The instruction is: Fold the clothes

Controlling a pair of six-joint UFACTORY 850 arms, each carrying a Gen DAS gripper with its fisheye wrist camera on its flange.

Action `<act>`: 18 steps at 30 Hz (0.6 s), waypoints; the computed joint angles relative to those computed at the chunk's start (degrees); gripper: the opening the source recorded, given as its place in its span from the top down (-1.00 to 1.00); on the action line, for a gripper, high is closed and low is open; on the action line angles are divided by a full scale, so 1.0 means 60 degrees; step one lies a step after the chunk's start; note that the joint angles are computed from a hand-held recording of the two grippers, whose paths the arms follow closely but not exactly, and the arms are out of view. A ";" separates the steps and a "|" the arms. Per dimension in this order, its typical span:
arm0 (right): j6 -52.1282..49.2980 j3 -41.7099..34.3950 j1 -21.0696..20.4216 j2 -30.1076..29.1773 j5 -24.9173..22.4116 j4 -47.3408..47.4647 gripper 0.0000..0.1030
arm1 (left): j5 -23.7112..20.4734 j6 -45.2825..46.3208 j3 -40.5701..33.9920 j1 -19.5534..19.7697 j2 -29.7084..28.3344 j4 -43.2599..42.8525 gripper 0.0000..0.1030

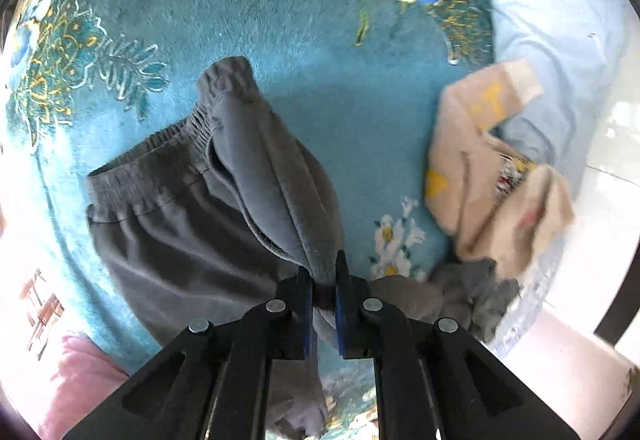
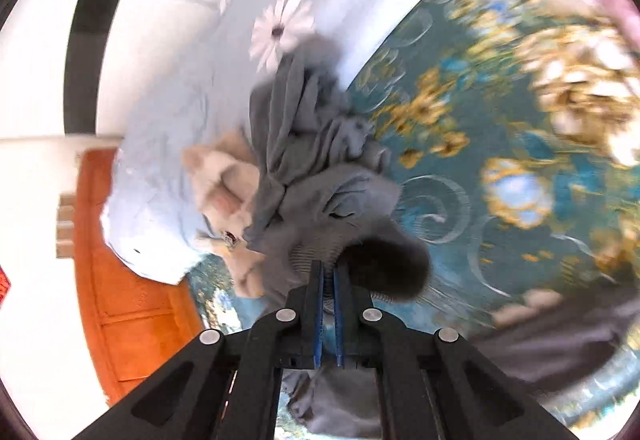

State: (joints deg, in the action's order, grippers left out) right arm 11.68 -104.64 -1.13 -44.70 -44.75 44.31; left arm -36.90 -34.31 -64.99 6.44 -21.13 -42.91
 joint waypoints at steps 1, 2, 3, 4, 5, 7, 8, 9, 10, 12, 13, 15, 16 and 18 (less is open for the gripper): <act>0.0187 0.0469 -0.0195 0.0457 -0.0019 -0.0052 0.91 | -0.0112 0.0034 -0.0036 0.0030 -0.0008 -0.0032 0.85; 0.0470 0.0829 -0.0385 0.0804 -0.0082 -0.0227 0.91 | -0.0237 0.0051 -0.0092 0.0061 -0.0036 -0.0053 0.85; 0.0753 0.0859 -0.0568 0.0831 -0.0215 -0.0430 0.91 | -0.0361 0.0066 -0.0149 0.0093 -0.0066 -0.0072 0.85; 0.1334 0.0987 -0.0747 0.0932 -0.0320 -0.0906 0.91 | -0.0485 0.0081 -0.0207 0.0124 -0.0096 -0.0091 0.85; 0.1744 0.0900 -0.0895 0.0854 -0.0563 -0.1319 0.91 | -0.0585 0.0098 -0.0437 0.0138 -0.0338 -0.0233 0.85; 0.2376 0.0577 -0.1104 0.0501 -0.0912 -0.1796 0.91 | -0.0891 0.0102 -0.1158 0.0119 -0.0997 -0.0341 0.85; 0.2624 0.0346 -0.1163 0.0232 -0.1000 -0.1865 0.91 | -0.1058 0.0032 -0.1635 0.0051 -0.1388 -0.0362 0.85; 0.2876 0.0098 -0.1222 -0.0043 -0.1096 -0.1935 0.91 | -0.1239 -0.0061 -0.2144 -0.0019 -0.1791 -0.0364 0.85; 0.3206 -0.0202 -0.1260 -0.0327 -0.1019 -0.2051 0.91 | -0.1322 -0.0114 -0.2587 -0.0060 -0.2142 -0.0607 0.85; 0.3633 -0.0623 -0.1338 -0.0778 -0.0625 -0.1977 0.90 | -0.0980 0.0497 -0.3145 -0.0090 -0.2639 -0.1980 0.79; 0.3692 -0.0713 -0.1378 -0.0933 -0.0291 -0.1750 0.83 | -0.0858 0.0905 -0.3274 -0.0094 -0.2757 -0.2694 0.74; 0.4381 -0.0600 -0.1422 -0.0970 0.0361 -0.1587 0.81 | -0.0679 0.1739 -0.3524 -0.0109 -0.2983 -0.4123 0.19; 0.4700 -0.0498 -0.1449 -0.0962 0.0700 -0.1472 0.73 | -0.0666 0.1984 -0.3620 -0.0137 -0.3034 -0.4411 0.06; 0.4904 -0.0487 -0.1387 -0.0929 0.0803 -0.1751 0.52 | -0.0479 0.2434 -0.3618 -0.0212 -0.2949 -0.4278 -0.05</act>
